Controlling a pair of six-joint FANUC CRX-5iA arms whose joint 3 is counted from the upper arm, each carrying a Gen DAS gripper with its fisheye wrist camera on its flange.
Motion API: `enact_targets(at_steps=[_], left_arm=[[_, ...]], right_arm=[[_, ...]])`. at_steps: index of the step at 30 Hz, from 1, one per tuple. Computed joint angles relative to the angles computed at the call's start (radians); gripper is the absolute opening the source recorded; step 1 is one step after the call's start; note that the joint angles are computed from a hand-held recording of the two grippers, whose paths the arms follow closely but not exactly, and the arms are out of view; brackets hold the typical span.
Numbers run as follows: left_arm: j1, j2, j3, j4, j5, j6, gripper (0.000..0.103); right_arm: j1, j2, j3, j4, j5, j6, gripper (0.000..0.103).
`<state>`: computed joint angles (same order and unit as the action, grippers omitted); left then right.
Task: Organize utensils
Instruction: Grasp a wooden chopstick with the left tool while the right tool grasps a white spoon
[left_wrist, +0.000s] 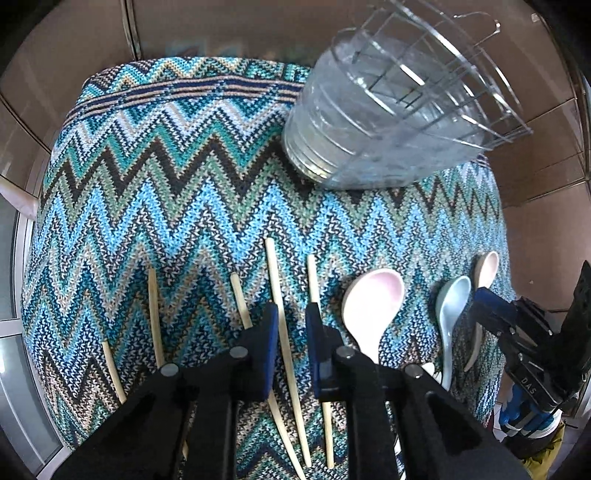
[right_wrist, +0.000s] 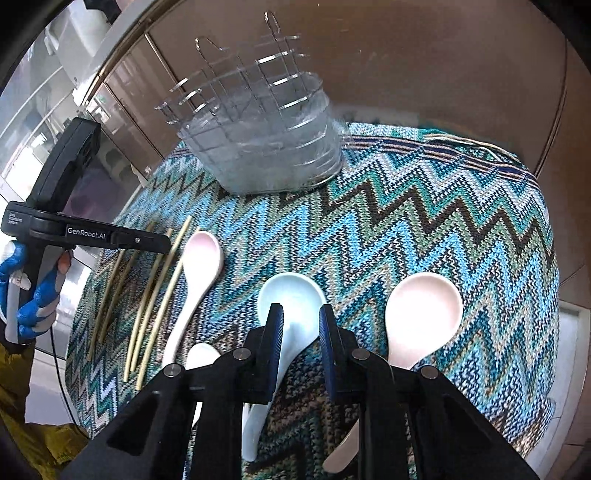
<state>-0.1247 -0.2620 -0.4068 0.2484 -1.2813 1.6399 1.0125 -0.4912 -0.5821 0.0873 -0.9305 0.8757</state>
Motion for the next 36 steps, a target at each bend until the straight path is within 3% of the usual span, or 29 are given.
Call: enact_targets(at_steps=[17, 24, 29, 36], left_arm=[[-0.054, 0.125, 0.041, -0.007, 0.017, 0.059, 0.014], [-0.023, 0.105, 0.013, 0.016, 0.018, 0.038, 0.014], [0.003, 0.089, 0.003, 0.018, 0.01, 0.047, 0.009], [0.032, 0.028, -0.035, 0.027, 0.027, 0.076, 0.004]], right_arm=[[-0.182, 0.188, 0.178, -0.227, -0.103, 0.386, 0.029], [-0.244, 0.282, 0.257, -0.335, -0.154, 0.544, 0.029], [-0.251, 0.292, 0.261, -0.374, -0.136, 0.6, 0.009], [-0.136, 0.205, 0.185, -0.224, -0.073, 0.5, 0.008]])
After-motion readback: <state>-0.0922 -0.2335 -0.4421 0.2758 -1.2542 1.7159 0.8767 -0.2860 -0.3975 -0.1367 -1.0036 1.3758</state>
